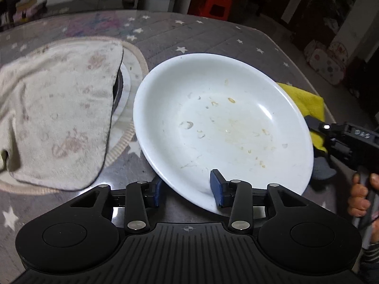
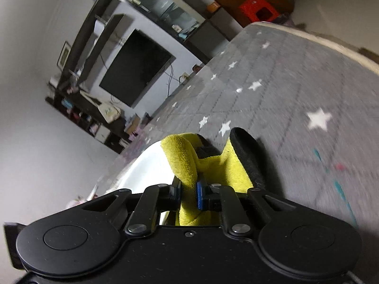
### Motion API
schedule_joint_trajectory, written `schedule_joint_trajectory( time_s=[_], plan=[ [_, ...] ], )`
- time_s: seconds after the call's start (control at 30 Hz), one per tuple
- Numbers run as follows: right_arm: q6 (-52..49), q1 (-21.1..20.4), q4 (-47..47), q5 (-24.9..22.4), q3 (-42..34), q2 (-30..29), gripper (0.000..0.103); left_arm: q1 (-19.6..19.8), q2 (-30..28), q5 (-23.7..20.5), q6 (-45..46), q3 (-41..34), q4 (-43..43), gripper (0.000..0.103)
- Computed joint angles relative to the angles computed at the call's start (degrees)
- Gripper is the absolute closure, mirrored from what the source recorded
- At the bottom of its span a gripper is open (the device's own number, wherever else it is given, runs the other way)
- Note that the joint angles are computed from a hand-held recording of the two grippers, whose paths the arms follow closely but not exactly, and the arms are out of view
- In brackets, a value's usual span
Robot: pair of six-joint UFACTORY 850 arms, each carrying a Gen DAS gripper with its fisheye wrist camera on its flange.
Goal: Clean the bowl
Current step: 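Bring the yellow cloth with the right tool toward the bowl held by the left tool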
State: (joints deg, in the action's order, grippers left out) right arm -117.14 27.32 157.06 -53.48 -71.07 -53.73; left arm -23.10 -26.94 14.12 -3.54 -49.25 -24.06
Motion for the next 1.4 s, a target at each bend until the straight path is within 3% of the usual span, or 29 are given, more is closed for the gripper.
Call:
schedule_joint_trajectory(
  time_s=[0.13,0.23,0.4,0.7,0.87,1.07,1.4],
  plan=[
    [1.77,-0.3,0.2,-1.07,-0.32,-0.72,0.089,0.38,-0.1,-0.64,1.49,-0.34,0.21,0.064],
    [3.5,-0.66,0.54,-0.92,-2.07,-1.85,0.089,0.36,-0.49,-1.12,8.12,-1.03,-2.75,0.064],
    [5.72,-1.22,-0.65,0.87,-5.74,-3.69,0.089,1.77,-1.36,-2.64,8.49,-2.56,4.31,0.064],
    [8.21,-1.75,-6.36,6.03,-11.33,-5.34,0.09,4.66,-2.84,-4.59,-9.04,-4.92,31.53,0.063],
    [9.96,-2.02,-10.16,8.98,-14.64,-6.17,0.09,5.28,-3.68,-5.52,-14.26,-6.41,40.76,0.062],
    [14.28,-2.43,-16.64,12.13,-19.13,-7.35,0.09,4.98,-4.82,-7.02,-8.9,-8.48,38.5,0.061],
    [20.45,-3.03,-25.35,13.76,-24.4,-9.3,0.09,4.9,-6.18,-8.82,-10.36,-10.89,42.38,0.06]
  ],
)
